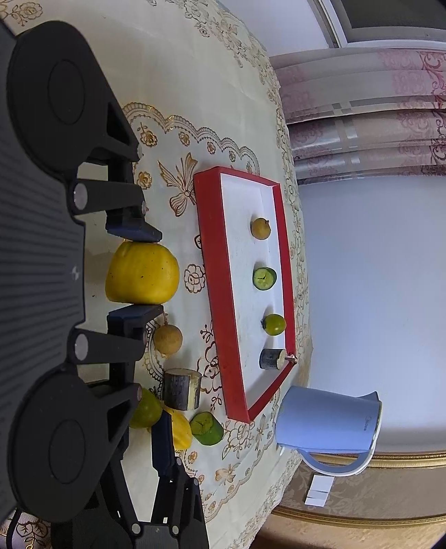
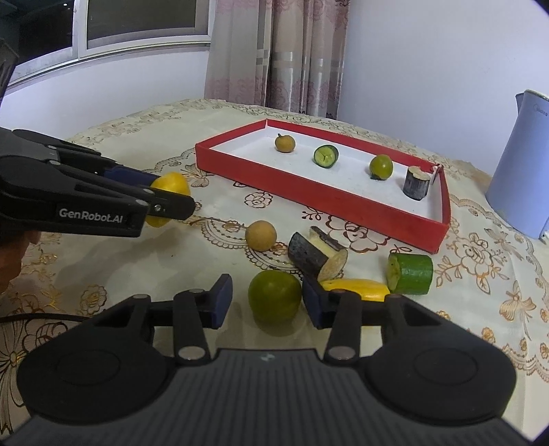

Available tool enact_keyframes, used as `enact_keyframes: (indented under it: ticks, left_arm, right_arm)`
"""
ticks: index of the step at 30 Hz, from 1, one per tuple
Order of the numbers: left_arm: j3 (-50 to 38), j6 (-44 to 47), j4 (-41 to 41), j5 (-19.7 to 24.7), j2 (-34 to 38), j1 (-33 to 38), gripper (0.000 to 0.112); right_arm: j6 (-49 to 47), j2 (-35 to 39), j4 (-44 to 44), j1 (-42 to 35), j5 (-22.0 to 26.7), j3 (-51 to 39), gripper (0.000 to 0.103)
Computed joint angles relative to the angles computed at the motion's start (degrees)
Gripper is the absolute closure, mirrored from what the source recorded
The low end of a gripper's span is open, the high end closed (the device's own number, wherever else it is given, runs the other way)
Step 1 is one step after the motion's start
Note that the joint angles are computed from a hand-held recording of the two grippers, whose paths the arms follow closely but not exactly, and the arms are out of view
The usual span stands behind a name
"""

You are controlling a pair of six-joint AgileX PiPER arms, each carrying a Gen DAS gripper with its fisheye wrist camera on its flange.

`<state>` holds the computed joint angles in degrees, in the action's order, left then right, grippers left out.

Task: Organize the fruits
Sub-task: 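Grasp a yellow pepper chunk with the left tool while the right tool grasps a green lime, then carry the yellow pepper chunk into the red tray and open the left tool while right holds lime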

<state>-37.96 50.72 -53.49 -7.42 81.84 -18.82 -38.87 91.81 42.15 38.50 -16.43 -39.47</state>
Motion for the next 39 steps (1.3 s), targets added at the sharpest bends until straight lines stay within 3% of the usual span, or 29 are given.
enact_keyframes:
  ticks: [12, 21, 26, 29, 32, 39]
  left_arm:
    - [0.1, -1.0, 0.7, -0.2, 0.0, -0.3, 0.075]
    - [-0.1, 7.4, -8.3, -1.4, -0.5, -1.4, 0.075]
    - [-1.7, 8.3, -7.8, 0.0, 0.1, -0.7, 0.075]
    - [-4.1, 12.6, -10.8, -0.9, 1.7, -0.7, 0.075]
    - [-6.9, 11.3, -8.5, -1.5, 3.9, -0.2, 0.075]
    - [-15.8, 26.7, -24.6, -1.9, 10.8, 0.5, 0.075]
  right_arm:
    - [-7.7, 2.0, 8.2, 0.3, -0.7, -1.4, 0.071]
    - [-4.1, -1.7, 4.1, 1.4, -1.3, 1.7, 0.071]
    - [-1.5, -3.8, 1.2, 1.2, -1.5, 3.4, 0.071]
    - [0.6, -4.6, -0.9, 1.0, -1.9, 4.3, 0.071]
    - [3.9, -5.5, -4.1, 0.3, -1.8, 5.1, 0.071]
    - [9.1, -6.1, -9.1, -0.6, -1.8, 5.9, 0.071]
